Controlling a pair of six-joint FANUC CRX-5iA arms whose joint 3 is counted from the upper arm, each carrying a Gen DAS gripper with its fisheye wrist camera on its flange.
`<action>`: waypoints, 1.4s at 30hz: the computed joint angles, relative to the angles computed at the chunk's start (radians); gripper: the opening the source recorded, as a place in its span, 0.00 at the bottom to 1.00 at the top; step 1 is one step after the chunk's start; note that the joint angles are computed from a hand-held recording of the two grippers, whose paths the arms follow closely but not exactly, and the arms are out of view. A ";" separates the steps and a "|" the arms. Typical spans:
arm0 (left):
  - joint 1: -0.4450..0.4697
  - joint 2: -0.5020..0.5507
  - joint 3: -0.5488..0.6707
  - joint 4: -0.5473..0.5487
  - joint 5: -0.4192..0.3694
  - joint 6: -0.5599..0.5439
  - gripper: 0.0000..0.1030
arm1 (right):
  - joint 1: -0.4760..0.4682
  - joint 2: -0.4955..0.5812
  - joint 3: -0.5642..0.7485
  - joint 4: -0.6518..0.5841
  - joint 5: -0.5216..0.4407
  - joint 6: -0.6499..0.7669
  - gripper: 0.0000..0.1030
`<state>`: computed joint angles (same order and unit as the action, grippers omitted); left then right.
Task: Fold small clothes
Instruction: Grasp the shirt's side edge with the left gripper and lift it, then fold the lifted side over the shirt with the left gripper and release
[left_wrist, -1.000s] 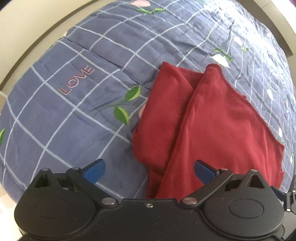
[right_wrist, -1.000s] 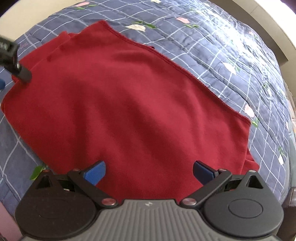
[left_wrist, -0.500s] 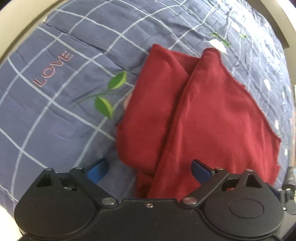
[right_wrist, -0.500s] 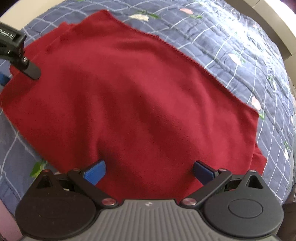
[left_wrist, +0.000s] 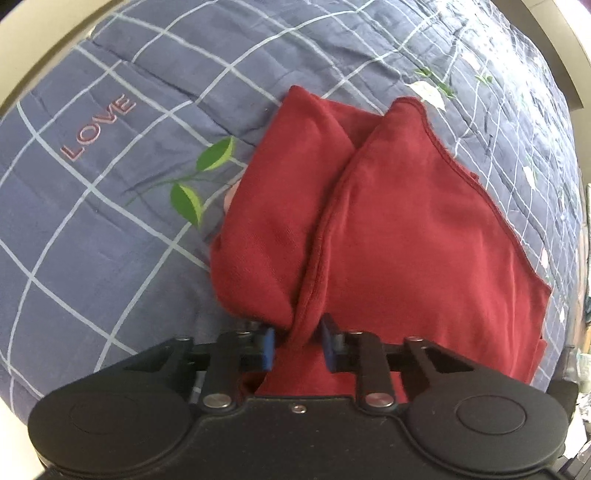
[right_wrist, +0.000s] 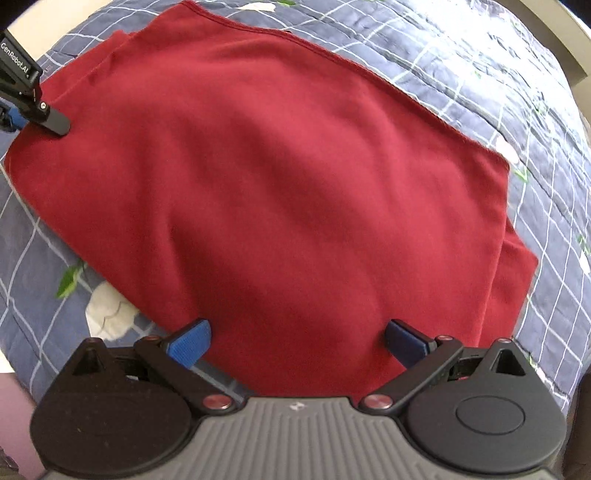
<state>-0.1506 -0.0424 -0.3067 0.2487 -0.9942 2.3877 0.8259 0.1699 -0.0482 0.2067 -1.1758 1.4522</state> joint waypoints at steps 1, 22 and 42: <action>-0.010 0.004 0.017 -0.019 -0.010 0.009 0.17 | -0.005 -0.006 -0.003 -0.006 0.001 0.009 1.00; -0.316 0.206 0.560 -0.415 -0.213 0.114 0.11 | -0.297 -0.154 -0.084 -0.082 0.088 0.168 1.00; -0.500 0.591 0.980 -0.211 -0.223 -0.048 0.21 | -0.567 -0.191 -0.153 -0.051 0.014 0.048 1.00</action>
<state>-0.6502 0.5485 0.6738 0.0378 -1.2172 2.3392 0.2586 -0.0208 -0.2015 0.1553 -1.1616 1.4998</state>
